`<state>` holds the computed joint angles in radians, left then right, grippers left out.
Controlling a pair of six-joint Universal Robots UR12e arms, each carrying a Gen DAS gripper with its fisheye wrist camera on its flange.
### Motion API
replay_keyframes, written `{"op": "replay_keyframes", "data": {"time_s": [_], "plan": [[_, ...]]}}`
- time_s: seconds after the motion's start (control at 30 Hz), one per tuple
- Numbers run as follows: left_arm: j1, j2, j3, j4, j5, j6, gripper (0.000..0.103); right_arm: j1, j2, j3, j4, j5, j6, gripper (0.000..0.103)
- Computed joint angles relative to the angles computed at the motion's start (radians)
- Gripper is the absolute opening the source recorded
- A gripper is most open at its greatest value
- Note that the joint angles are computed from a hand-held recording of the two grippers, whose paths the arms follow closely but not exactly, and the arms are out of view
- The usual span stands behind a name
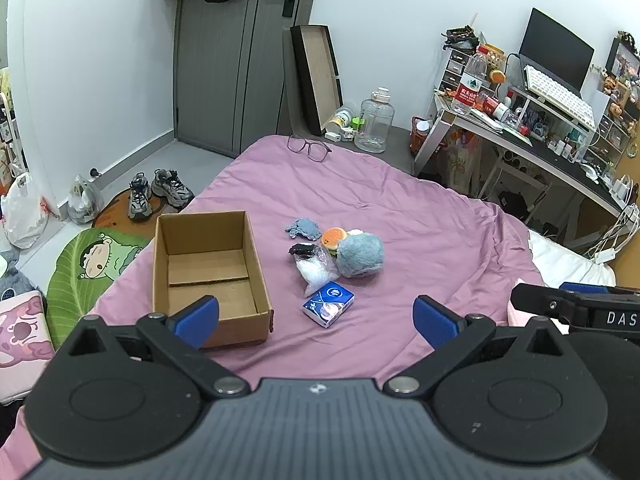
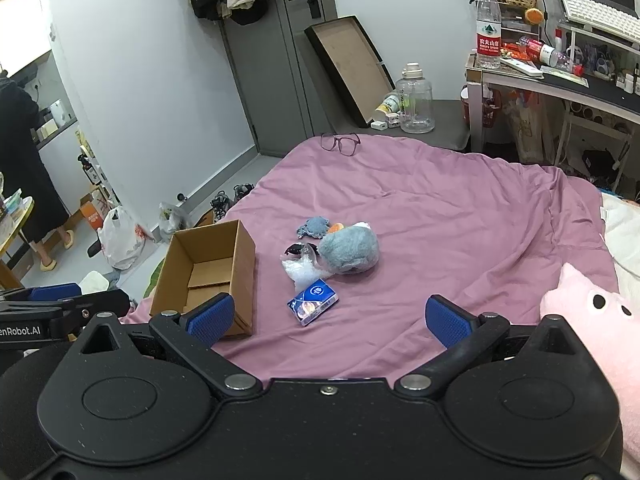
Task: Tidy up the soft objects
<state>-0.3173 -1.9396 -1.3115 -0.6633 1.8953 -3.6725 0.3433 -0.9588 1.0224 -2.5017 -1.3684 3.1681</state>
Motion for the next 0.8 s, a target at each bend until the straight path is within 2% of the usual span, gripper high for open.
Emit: {"op": "replay_keyframes", "data": {"time_s": [0.6, 0.8], "plan": [[-0.004, -0.003, 0.005, -0.004, 0.014, 0.012, 0.102, -0.003, 0.006, -0.011, 0.011, 0.019, -0.015, 0.103], [0.003, -0.007, 0.012, -0.002, 0.003, 0.033, 0.102, -0.013, 0.014, -0.021, 0.03, 0.08, -0.003, 0.103]]}}
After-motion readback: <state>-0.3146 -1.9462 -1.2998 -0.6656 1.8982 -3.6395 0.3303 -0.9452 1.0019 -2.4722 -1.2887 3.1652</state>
